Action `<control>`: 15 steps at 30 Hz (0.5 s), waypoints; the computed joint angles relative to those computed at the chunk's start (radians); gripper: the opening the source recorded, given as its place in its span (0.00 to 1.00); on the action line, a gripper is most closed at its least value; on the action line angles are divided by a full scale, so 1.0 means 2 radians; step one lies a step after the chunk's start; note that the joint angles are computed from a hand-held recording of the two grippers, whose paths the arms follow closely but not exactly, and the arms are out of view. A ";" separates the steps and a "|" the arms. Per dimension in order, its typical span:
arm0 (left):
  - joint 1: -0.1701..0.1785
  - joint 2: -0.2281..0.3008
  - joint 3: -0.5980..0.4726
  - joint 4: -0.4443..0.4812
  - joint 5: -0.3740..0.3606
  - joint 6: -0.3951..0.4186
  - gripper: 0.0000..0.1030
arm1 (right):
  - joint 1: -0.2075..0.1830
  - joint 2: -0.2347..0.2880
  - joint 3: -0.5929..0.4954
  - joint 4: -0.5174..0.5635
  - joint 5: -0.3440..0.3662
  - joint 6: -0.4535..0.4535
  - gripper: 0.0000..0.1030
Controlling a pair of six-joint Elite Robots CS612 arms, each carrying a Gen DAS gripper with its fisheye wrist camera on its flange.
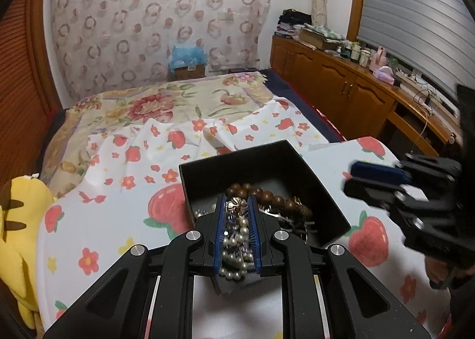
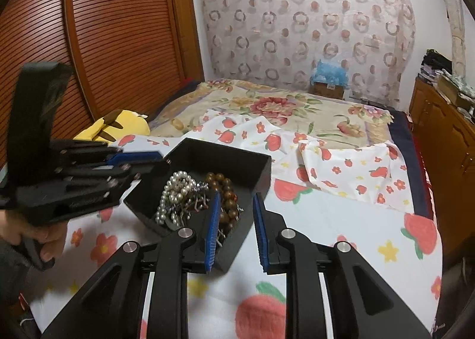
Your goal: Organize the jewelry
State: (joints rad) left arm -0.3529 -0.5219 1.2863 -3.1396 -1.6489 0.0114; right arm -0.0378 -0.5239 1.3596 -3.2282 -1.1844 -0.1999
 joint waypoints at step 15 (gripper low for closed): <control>-0.012 -0.025 0.056 -0.052 0.054 -0.024 0.78 | -0.002 -0.031 0.075 -0.079 -0.033 0.025 0.44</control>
State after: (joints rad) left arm -0.3766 -0.5719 1.3984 -3.2443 -1.5401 -0.0370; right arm -0.0416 -0.5851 1.5098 -3.3861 -1.2497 -0.1493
